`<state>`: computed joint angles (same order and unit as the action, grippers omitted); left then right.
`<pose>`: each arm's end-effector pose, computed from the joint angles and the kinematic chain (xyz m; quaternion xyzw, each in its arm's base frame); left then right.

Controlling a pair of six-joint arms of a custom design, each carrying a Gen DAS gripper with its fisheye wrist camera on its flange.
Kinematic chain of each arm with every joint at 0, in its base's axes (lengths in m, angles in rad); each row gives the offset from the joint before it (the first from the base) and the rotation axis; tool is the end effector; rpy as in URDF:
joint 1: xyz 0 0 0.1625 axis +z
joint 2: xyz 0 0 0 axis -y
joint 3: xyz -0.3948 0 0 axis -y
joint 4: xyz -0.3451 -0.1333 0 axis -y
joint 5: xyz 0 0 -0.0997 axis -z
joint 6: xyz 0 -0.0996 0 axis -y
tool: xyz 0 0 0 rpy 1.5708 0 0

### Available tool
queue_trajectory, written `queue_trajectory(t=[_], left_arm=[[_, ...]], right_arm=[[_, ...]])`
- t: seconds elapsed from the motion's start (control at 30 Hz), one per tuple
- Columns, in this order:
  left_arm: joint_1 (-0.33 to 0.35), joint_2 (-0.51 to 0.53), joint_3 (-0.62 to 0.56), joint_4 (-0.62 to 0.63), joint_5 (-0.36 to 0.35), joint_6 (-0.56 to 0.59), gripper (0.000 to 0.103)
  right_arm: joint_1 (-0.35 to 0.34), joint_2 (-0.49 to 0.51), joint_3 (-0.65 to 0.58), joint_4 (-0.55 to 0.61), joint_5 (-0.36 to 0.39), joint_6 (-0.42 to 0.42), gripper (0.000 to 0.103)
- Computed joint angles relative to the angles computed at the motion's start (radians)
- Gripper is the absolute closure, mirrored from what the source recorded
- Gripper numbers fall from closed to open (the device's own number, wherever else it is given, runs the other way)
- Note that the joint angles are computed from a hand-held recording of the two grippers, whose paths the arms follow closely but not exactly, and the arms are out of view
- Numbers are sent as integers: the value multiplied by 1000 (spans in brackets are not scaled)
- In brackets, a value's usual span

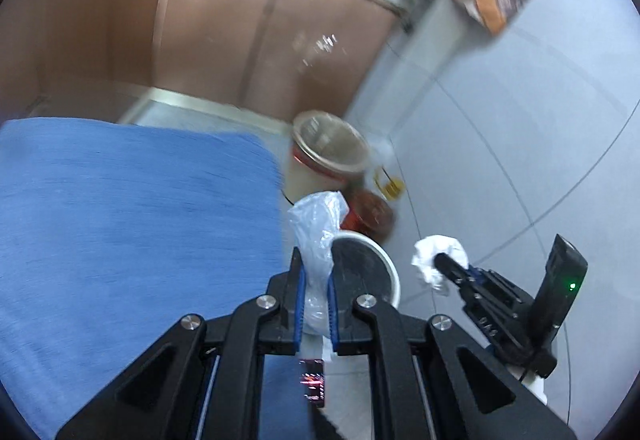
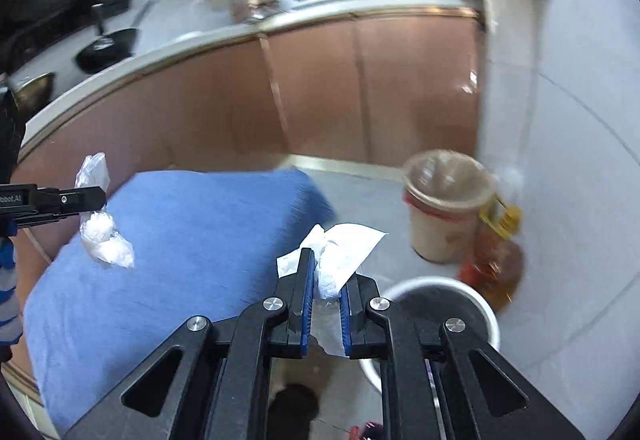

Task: Collect trash
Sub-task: 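Carry both white tissues in the tools over the trash bin, then open both tools to drop the tissues into the bin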

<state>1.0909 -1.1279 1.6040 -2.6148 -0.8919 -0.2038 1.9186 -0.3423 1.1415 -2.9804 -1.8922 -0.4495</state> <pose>-0.1041 -0.6241 0.3493 0.0322 0.9094 -0.3560 0.2126 0.3508 -0.6689 0.0274 0.3212 -0.8863 0.2885 0.1675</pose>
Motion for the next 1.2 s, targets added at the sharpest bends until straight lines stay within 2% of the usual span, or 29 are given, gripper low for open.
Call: queue_trajectory(t=[0.23,0.5,0.57,0.63,0.77,0.87,0.9,0.93,1.2], left_arm=[[51,332,-326,157,-59,20,94],[98,556,-597,302,-84,15,93],[109,600,-663,332,-102,12,92],[117,638,-719,357,-107,12,91],[130,667,-767,379,-129,16,87],[130,664,-756,357,-137,28,73],[128,657,-743,345,-137,32,62],[125,649,-724,328,-132,36,56],[97,560,-572,235,-119,52,55]], right_arm=[[-102,61,-98,78,-65,48,91],[-165,162,-258,167,-105,75,87],[-177,177,-289,186,-109,84,82],[-185,196,-321,201,-116,91,70],[-191,207,-326,196,-133,98,64],[-191,191,-289,169,-139,109,62],[-190,186,-276,158,-142,111,61],[-189,181,-266,149,-145,112,60],[-172,116,-147,60,-151,143,56]])
